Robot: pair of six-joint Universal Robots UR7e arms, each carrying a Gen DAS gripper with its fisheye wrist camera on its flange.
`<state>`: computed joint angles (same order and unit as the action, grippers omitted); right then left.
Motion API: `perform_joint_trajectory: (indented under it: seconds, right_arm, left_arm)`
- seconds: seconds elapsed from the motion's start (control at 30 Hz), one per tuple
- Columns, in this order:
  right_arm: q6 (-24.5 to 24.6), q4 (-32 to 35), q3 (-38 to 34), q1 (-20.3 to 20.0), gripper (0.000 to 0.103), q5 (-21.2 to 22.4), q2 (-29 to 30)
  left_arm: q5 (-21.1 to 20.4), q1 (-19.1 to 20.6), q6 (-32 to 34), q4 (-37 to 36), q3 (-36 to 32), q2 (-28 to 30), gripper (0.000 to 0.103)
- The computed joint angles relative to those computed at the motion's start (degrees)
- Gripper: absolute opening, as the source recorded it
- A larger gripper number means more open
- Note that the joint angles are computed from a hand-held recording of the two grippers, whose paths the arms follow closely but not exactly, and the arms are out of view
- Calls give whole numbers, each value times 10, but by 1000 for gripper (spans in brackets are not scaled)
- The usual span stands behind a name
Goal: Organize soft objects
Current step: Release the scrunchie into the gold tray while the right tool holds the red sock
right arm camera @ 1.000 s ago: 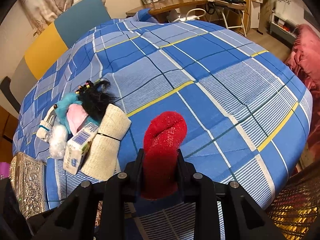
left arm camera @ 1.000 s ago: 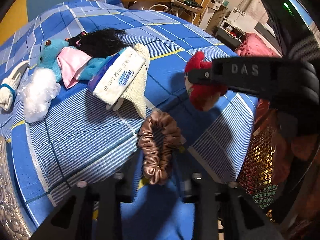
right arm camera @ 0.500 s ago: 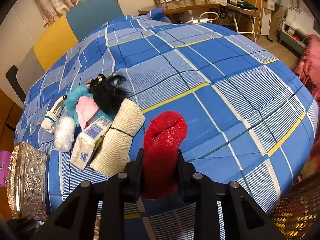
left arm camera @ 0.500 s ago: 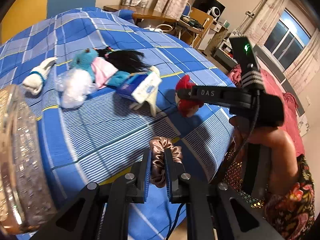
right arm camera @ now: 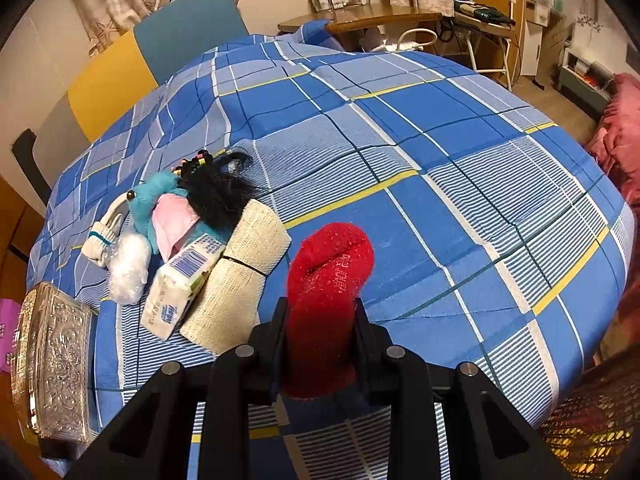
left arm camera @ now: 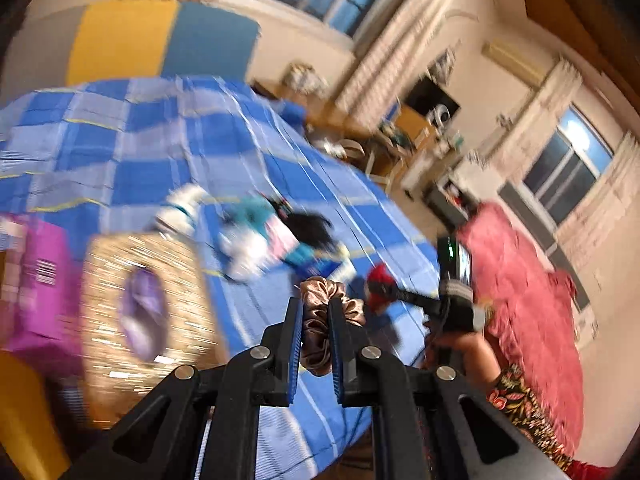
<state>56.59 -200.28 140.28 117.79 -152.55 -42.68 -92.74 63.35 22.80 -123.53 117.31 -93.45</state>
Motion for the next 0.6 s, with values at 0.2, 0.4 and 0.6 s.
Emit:
perform_joint_trajectory:
  seconds: [0.2, 0.4, 0.6]
  right_arm:
    - [-43, -111, 4, 5, 28, 6, 26]
    - [-60, -165, -1, 18, 28, -14, 41]
    - [-35, -112, -16, 44, 28, -63, 40]
  left_arm:
    - [2, 56, 4, -21, -78, 9, 11]
    - [31, 131, -10, -71, -158, 51, 11]
    - [101, 192, -11, -117, -215, 113, 11]
